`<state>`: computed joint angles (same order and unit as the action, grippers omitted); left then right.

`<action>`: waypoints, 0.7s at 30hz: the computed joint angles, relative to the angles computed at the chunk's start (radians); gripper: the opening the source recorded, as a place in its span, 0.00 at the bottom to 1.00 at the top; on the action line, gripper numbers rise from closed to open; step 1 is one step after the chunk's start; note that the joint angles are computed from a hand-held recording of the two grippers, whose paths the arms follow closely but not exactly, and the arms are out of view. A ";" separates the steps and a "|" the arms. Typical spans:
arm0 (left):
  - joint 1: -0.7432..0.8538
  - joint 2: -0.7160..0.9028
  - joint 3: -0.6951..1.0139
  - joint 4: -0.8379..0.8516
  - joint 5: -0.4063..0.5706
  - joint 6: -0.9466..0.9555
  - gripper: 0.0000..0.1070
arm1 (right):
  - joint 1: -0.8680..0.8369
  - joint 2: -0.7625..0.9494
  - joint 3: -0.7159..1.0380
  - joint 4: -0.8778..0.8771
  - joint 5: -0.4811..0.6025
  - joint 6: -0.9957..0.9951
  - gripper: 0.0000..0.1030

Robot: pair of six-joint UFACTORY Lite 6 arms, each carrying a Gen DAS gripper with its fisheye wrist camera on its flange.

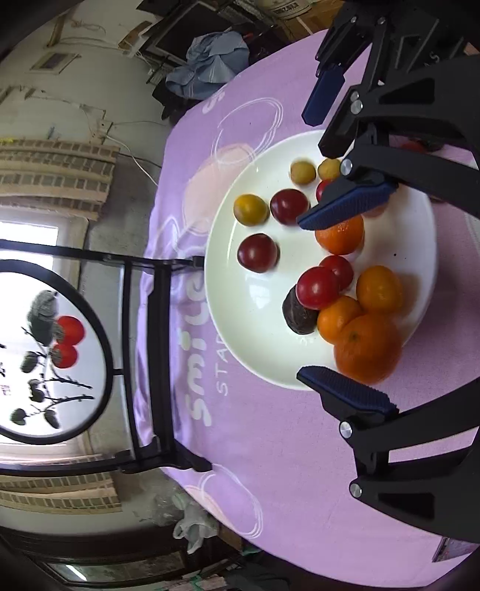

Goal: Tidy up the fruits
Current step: 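Place the mandarin on the plate with the left gripper while the right places the yellow plum, then grasp a dark brown mangosteen with the right gripper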

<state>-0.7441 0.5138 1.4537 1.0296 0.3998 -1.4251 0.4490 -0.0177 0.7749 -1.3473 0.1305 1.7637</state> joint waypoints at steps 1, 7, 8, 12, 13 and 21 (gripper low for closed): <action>-0.011 -0.022 -0.024 0.039 0.007 -0.038 0.76 | -0.001 -0.025 -0.022 0.012 0.002 -0.012 0.51; -0.097 -0.185 -0.238 0.213 0.041 -0.238 0.82 | 0.007 -0.234 -0.207 0.163 0.020 -0.167 0.57; -0.112 -0.209 -0.277 0.233 0.038 -0.269 0.83 | 0.006 -0.268 -0.240 0.184 0.021 -0.188 0.57; -0.180 -0.289 -0.426 0.293 0.045 -0.386 0.83 | 0.025 -0.436 -0.392 0.364 0.048 -0.342 0.57; -0.193 -0.308 -0.464 0.317 0.042 -0.433 0.83 | 0.039 -0.475 -0.422 0.404 0.065 -0.373 0.57; -0.323 -0.350 -0.623 0.329 0.029 -0.595 0.83 | 0.248 -0.701 -0.588 0.401 0.253 -0.247 0.58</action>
<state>-1.0669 0.1634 0.8304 1.3586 0.4293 -2.0201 0.6972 -0.7182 0.1869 -0.9461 0.3835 1.5171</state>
